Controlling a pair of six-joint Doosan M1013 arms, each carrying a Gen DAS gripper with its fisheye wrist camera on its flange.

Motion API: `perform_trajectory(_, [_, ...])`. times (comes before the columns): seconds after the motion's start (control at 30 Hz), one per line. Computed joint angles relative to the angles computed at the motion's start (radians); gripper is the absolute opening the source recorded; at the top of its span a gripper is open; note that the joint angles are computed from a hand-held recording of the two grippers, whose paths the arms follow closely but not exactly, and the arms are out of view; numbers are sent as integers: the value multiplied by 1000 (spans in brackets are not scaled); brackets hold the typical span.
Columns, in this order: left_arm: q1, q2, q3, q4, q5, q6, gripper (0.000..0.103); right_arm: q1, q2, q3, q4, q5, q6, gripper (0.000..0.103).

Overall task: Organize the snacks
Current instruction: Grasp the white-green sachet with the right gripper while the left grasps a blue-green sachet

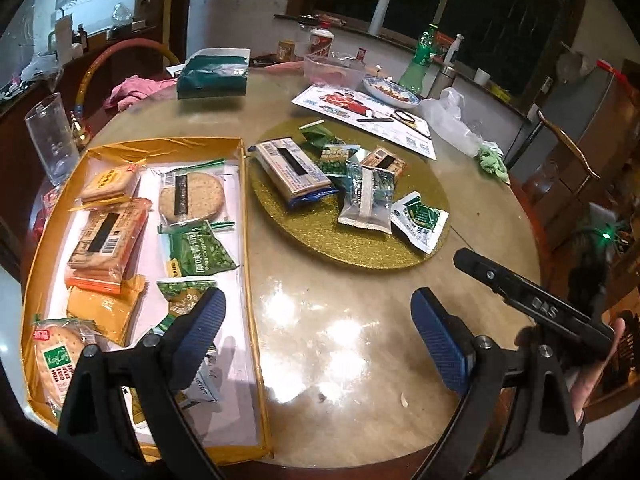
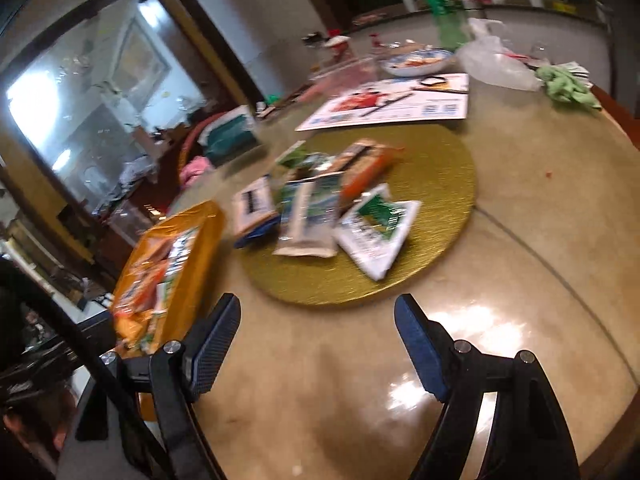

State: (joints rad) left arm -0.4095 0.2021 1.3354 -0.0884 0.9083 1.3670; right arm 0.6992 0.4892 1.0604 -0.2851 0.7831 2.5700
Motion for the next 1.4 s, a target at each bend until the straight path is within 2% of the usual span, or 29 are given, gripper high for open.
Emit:
perform_trajectory(0.2, [-4,-17,29,37,-14,-44,94,-25,37,-47,62,97,-2,79])
perform_trajectory(0.27, [-7,-15,31,39,-1,-42,94,-30,46,-61,58,117,11,75])
perform_trajectory(0.5, [-16,-30,52,30,-17,-13,94,-60,137,-199,50,258,36,55])
perform_trajectory(0.57, [-19,-32,54,44,-16,-17,94,-60,159,-240,31,304,38,46])
perform_trajectory(0.63, [-18,-33,57,35,-20,-14,94,-60,175,-271,25,338,34,29])
perform_trajectory(0.7, [-16,-30,54,34,-17,-13,94,-56,185,-289,7,366,33,20])
perform_trajectory(0.83, [-23,-14,36,69,6,-34,94,-48,148,-225,9,335,42,18])
perform_trajectory(0.97, [-23,21,-6,26,47,-19,94,-26,79,-107,13,266,61,18])
perform_trajectory(1.1, [-29,55,-50,-6,91,-6,94,1,3,14,-39,226,148,21])
perform_trajectory(1.17, [-34,57,-51,-10,90,0,94,4,-28,59,-42,207,152,37])
perform_trajectory(1.2, [-36,56,-50,-7,92,1,94,5,-40,73,-51,199,152,56])
perform_trajectory(1.23, [-39,54,-47,-8,91,6,94,8,-45,75,-79,197,162,65])
perform_trajectory(1.33, [-47,48,-42,12,87,1,94,19,-43,47,-173,224,145,66])
perform_trajectory(1.4, [-48,42,-35,12,75,2,94,5,-32,24,-121,174,21,66])
